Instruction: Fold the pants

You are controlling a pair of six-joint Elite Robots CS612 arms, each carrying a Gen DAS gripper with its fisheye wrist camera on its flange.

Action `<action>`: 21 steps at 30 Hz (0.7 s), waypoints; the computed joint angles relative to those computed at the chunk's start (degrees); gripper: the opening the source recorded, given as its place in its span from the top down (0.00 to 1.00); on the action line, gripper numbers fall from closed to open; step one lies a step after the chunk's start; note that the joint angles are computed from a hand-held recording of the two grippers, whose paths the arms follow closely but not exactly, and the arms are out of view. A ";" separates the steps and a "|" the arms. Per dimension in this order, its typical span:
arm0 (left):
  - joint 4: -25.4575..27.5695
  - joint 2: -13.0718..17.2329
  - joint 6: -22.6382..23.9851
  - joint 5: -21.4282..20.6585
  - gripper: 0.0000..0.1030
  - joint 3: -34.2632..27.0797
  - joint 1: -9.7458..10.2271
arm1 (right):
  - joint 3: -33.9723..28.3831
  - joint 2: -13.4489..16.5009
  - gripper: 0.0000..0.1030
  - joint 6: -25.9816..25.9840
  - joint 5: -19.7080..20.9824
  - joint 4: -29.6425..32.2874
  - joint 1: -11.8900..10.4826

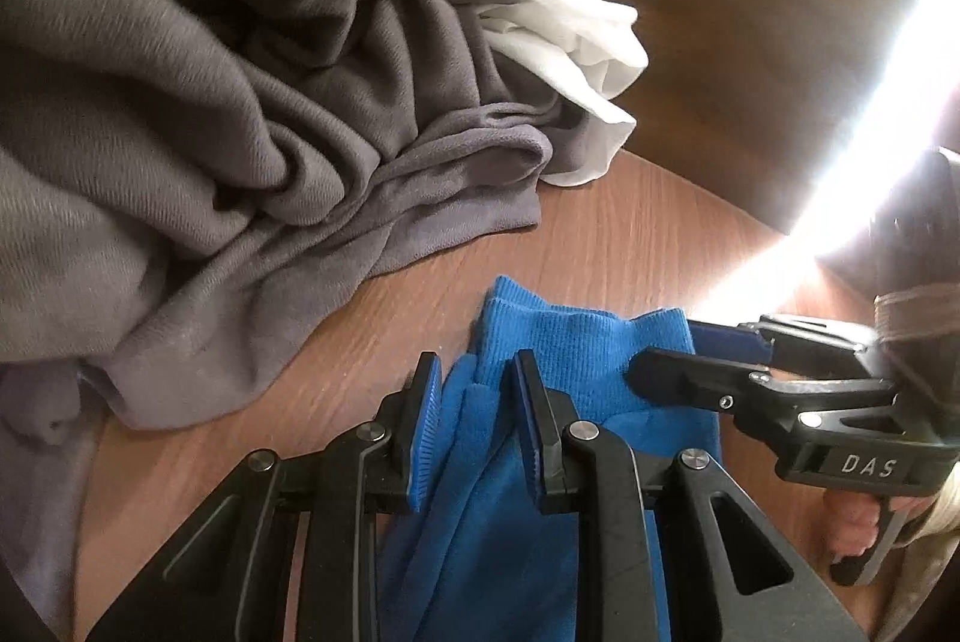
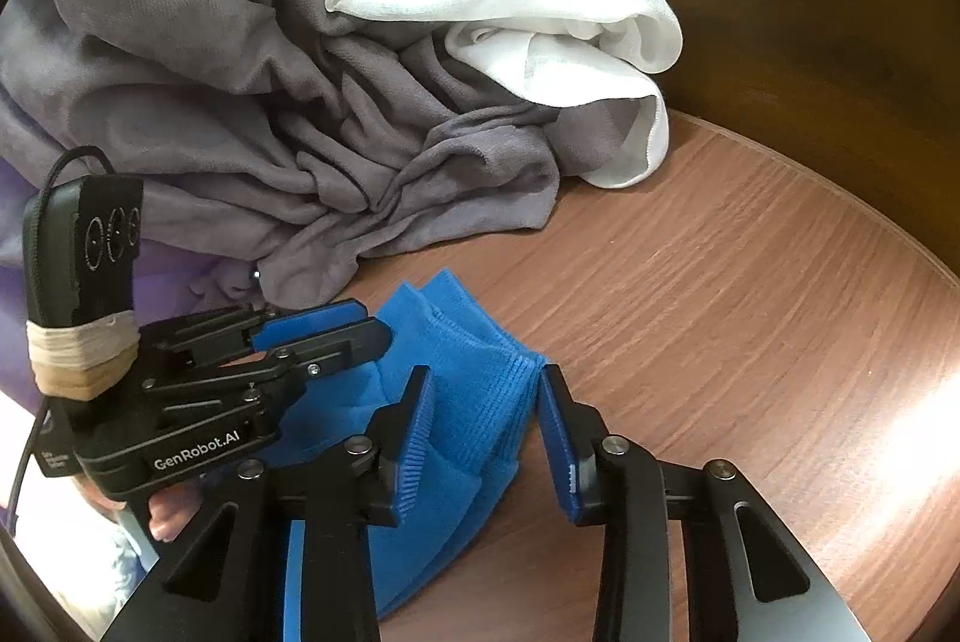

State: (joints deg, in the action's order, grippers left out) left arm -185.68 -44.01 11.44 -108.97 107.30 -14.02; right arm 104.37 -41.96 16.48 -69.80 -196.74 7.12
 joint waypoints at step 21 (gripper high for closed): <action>-12.14 -3.82 -4.08 -3.28 0.88 5.87 1.35 | 2.58 -2.53 0.83 -4.42 0.60 -7.52 0.39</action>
